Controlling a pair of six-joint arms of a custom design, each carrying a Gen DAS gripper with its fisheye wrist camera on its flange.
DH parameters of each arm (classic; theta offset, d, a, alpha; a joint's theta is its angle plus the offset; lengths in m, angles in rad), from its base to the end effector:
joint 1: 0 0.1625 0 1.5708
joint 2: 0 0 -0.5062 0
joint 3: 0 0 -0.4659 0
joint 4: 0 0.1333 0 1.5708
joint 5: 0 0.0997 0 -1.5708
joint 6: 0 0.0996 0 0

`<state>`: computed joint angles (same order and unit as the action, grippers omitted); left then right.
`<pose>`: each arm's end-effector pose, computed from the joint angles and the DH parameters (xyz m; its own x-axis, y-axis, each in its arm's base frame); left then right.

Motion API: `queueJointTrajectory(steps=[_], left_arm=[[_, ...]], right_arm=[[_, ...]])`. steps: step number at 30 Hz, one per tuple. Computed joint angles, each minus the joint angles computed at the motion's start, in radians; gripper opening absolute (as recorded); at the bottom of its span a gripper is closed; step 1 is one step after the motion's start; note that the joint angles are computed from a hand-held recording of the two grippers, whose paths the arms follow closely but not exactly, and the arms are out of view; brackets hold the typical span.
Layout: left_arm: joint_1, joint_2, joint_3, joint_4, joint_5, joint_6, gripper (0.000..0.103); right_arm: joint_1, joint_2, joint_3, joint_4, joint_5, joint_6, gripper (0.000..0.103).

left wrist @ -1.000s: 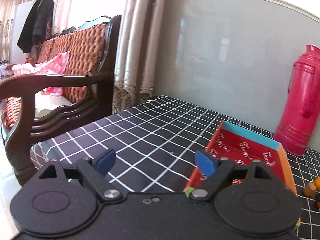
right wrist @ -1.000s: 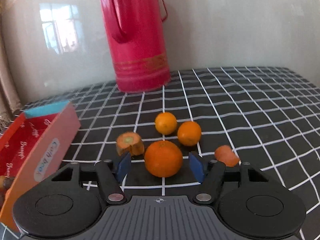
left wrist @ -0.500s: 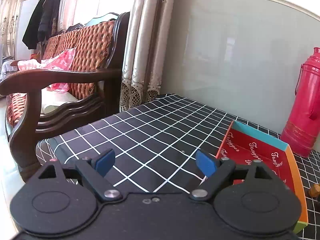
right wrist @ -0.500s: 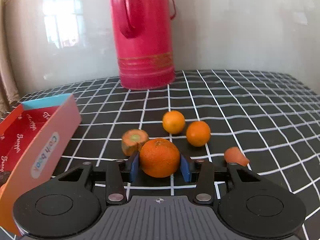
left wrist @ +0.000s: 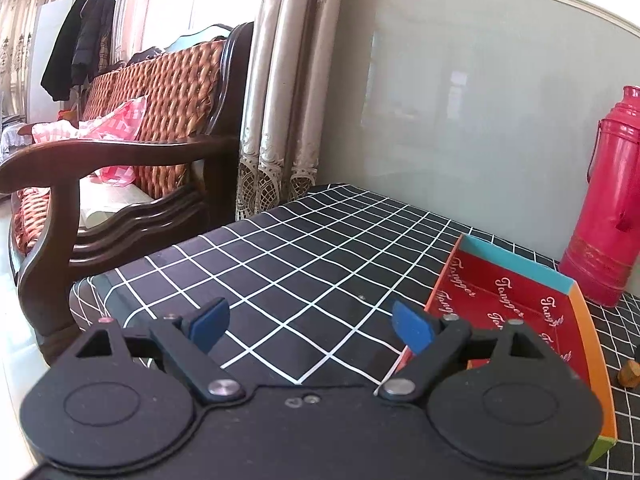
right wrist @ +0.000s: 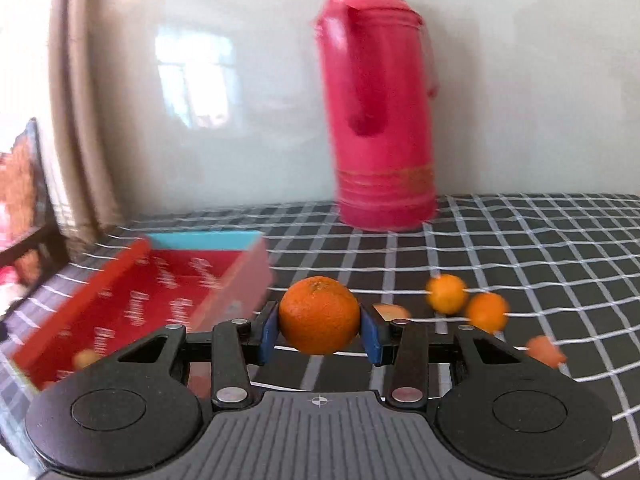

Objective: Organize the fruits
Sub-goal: 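Grasp the large orange with the right gripper and drop it into the box, then reach the left gripper to the cut carrot round and grasp it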

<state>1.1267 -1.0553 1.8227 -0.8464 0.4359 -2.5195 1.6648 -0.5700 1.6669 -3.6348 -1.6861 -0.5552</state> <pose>-0.0708 -0.6691 0.1834 -0.6451 -0.5572 -0.5228 0.4209 0.3119 -0.8518 0.1942 -0.7620 0.0470 -0.8199 -0.2970 0.4894 -0.5713 0.4808 -0.6652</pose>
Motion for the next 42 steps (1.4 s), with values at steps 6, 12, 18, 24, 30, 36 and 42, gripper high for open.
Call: queueJointTrajectory(steps=[6, 12, 18, 24, 30, 36, 42], left_arm=[[0.001, -0.001, -0.002, 0.011, -0.001, -0.01, 0.082], [-0.001, 0.0, -0.001, 0.008, 0.001, -0.001, 0.082], [0.001, 0.002, -0.004, 0.016, -0.001, -0.005, 0.083], [0.002, 0.001, -0.003, 0.015, 0.0, -0.006, 0.083], [0.001, 0.001, -0.003, 0.021, 0.002, -0.009, 0.083], [-0.004, 0.013, -0.01, 0.023, 0.004, -0.001, 0.084], [-0.012, 0.03, -0.02, 0.027, 0.008, 0.003, 0.084]], right_arm=[[0.009, -0.008, 0.041, 0.025, 0.15, -0.1, 0.043], [0.027, 0.005, 0.049, 0.088, 0.187, -0.166, 0.043], [0.035, 0.015, 0.059, 0.091, 0.207, -0.216, 0.043], [0.034, 0.033, 0.064, -0.052, 0.196, -0.197, 0.098], [0.033, 0.034, 0.039, -0.081, 0.113, -0.12, 0.101], [0.033, 0.025, 0.022, -0.106, -0.005, -0.056, 0.103], [0.026, 0.014, 0.005, -0.109, -0.117, -0.003, 0.103]])
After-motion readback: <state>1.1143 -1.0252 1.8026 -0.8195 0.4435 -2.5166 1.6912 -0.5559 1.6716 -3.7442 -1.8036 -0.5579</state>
